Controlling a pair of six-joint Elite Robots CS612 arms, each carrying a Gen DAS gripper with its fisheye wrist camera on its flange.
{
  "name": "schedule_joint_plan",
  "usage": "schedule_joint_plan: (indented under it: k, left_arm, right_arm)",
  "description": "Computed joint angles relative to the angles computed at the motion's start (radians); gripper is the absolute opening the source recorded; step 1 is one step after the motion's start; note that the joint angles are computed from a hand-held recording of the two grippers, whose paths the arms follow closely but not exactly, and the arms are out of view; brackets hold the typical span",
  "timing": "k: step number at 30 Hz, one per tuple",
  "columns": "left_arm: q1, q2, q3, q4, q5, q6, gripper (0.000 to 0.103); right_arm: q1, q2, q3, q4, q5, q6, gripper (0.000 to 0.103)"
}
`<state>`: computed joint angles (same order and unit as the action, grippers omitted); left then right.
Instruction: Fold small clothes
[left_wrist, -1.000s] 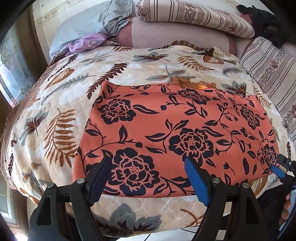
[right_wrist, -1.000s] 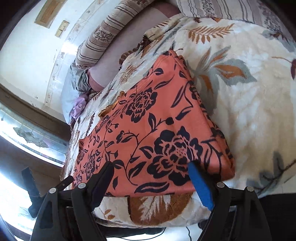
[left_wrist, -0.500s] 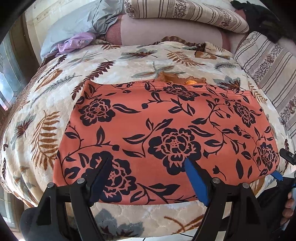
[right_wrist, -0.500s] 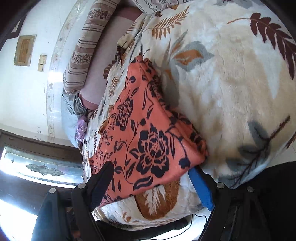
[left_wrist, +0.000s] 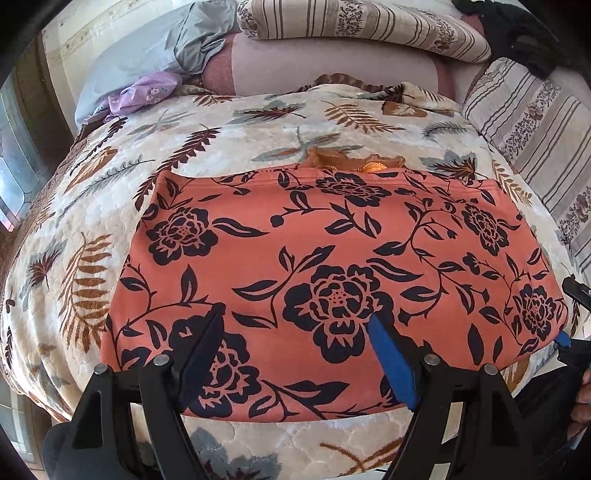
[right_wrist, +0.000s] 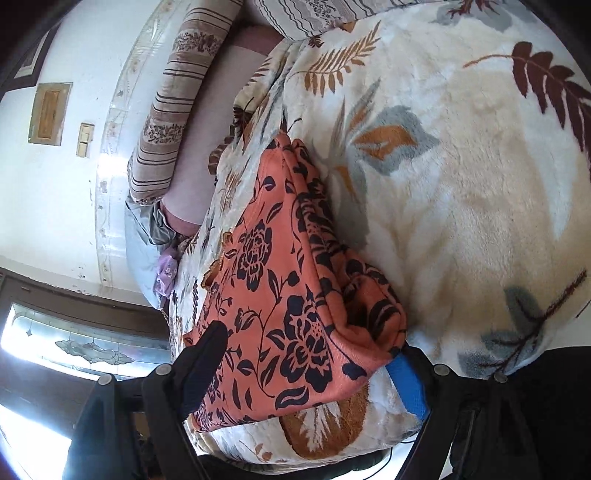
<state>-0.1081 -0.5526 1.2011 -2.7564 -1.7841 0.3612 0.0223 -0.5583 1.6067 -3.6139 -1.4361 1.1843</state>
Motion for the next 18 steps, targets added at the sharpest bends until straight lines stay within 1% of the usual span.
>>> schedule_joint_plan:
  k: [4, 8, 10, 11, 12, 14, 16, 17, 18]
  left_arm:
    - [0.001, 0.003, -0.005, 0.003, 0.002, -0.001, 0.081]
    - [0.003, 0.008, -0.015, 0.005, -0.01, -0.008, 0.081]
    - [0.004, 0.011, -0.02, 0.003, -0.02, -0.013, 0.081]
    - [0.003, 0.012, -0.021, -0.001, -0.022, -0.013, 0.081]
    - [0.002, 0.013, -0.021, -0.006, -0.022, -0.011, 0.081]
    - [-0.002, 0.018, -0.025, 0.002, -0.012, 0.002, 0.081]
    - [-0.01, 0.034, -0.045, 0.047, 0.014, 0.028, 0.081]
    - [-0.017, 0.045, -0.055, 0.07, 0.05, 0.045, 0.082]
    - [-0.017, 0.048, -0.051, 0.05, 0.052, 0.054, 0.083]
  right_arm:
    - [-0.001, 0.006, -0.012, 0.025, 0.002, 0.01, 0.086]
    - [-0.001, 0.005, -0.015, 0.037, 0.0, -0.003, 0.086]
    - [0.0, 0.003, -0.017, 0.044, -0.001, -0.019, 0.084]
    - [0.002, 0.0, -0.018, 0.052, -0.005, -0.034, 0.081]
    - [0.004, -0.003, -0.018, 0.064, -0.012, -0.053, 0.074]
    - [0.006, -0.008, -0.021, 0.089, -0.019, -0.076, 0.072]
    - [0.005, -0.006, -0.024, 0.1, -0.018, -0.062, 0.072]
    - [0.004, -0.004, -0.026, 0.098, -0.015, -0.049, 0.072]
    - [0.002, -0.002, -0.027, 0.097, -0.011, -0.037, 0.072]
